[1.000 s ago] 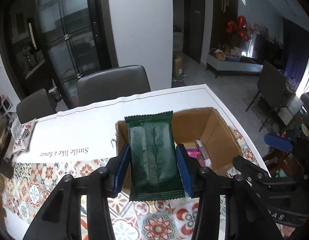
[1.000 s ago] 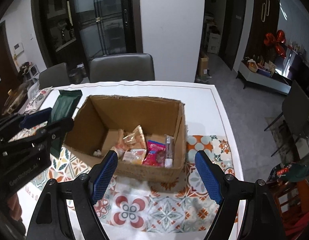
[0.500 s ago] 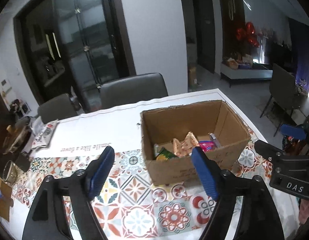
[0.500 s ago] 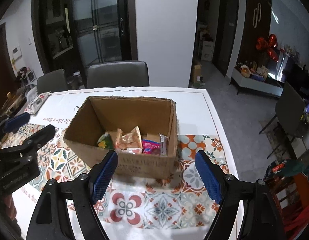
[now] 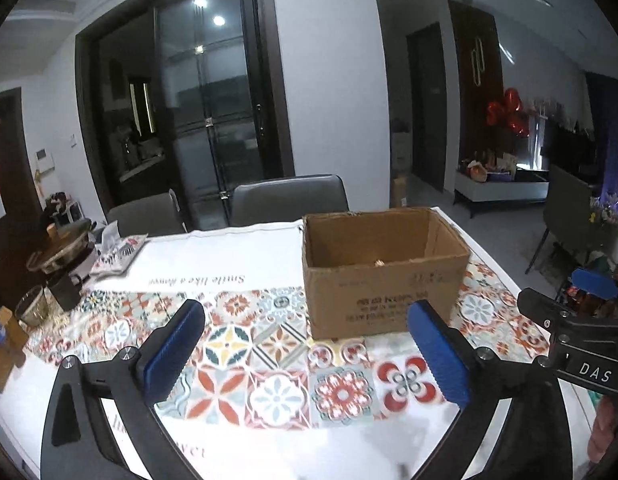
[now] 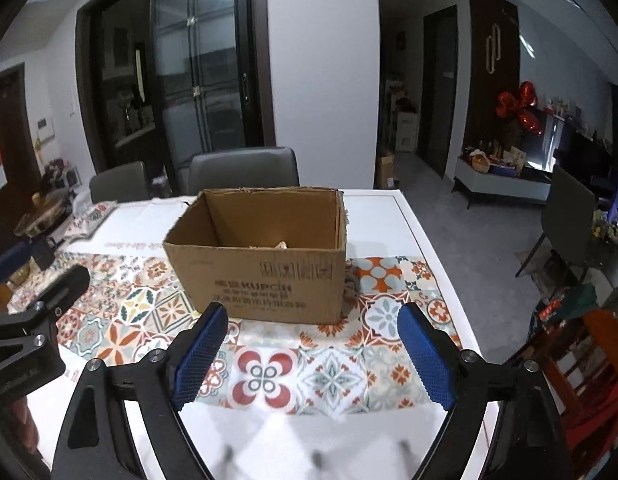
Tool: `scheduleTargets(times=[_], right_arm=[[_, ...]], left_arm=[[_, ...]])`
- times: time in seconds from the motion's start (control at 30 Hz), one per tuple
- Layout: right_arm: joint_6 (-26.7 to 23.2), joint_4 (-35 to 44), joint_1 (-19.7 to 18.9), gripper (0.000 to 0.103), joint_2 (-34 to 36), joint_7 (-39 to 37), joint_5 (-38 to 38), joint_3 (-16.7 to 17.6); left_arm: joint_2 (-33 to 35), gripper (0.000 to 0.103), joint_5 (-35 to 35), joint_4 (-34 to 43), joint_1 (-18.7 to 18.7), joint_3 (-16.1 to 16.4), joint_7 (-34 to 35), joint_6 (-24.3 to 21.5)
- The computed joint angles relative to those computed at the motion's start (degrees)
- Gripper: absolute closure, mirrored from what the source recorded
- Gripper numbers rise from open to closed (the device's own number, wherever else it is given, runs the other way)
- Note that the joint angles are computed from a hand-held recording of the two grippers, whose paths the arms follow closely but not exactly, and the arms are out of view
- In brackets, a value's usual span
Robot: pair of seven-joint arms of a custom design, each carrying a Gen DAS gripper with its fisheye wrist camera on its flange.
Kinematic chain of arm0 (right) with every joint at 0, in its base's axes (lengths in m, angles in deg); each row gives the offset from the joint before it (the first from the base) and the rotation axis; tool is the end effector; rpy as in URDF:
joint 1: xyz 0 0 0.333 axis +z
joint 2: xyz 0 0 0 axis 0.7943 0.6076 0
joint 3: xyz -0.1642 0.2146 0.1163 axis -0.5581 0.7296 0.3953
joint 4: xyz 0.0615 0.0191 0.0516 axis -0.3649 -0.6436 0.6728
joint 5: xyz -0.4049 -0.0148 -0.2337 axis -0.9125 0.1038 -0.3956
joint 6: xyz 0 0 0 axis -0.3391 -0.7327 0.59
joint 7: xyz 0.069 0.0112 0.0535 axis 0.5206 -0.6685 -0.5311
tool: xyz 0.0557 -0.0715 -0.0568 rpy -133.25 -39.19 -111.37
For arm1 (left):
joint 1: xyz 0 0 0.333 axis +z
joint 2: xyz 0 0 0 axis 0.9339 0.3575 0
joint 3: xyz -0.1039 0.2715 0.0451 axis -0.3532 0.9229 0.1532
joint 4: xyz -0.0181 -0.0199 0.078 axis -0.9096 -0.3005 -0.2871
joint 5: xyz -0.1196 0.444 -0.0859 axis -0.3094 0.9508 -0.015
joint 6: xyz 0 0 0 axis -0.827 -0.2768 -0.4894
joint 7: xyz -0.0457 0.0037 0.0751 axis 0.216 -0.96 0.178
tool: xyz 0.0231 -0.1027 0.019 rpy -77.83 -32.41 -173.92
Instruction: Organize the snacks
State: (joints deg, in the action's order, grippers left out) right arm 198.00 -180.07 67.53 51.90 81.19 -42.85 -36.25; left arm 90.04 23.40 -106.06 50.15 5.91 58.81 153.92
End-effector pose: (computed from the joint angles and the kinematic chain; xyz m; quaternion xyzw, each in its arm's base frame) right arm 0.5490 0.2481 0.5882 -0.4547 0.7656 -0.3816 0.2477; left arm 0.6312 -0.3642 0.5967 -0.4092 0.7619 -0.4147 0.2829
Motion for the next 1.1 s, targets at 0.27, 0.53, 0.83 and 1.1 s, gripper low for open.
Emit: scheduleTargets(times=[0.27,0.53,0.83,1.1], right_arm=[[-3.6,-5.3,1.5,0.011,-5.1,4.1,-2.7,3.6],[-5.6,-9.1,3.5,0.011,-8.4,7.9,-3.4,5.4],[-4.8,-11.8,4.3,0.011,-10.1,9.8,-2.1,6.2],[-4.1,-12.5,4.3,0.011,-11.1,10.3,-2.7,6.6]], left_arm=[[-9.4,0.000,-10.6,-13.0,2.6,-2.3,7.6,3.0],[-14.9,0.000,-17.5,-21.1,2.9,-2.7,12.9,7.5],[-17.9,0.000,-20.1,-25.2,2.4,-2.5,15.1,9.7],[-18.8,0.000,-26.2,-26.4,0.3,-1.3,20.3,10.3]])
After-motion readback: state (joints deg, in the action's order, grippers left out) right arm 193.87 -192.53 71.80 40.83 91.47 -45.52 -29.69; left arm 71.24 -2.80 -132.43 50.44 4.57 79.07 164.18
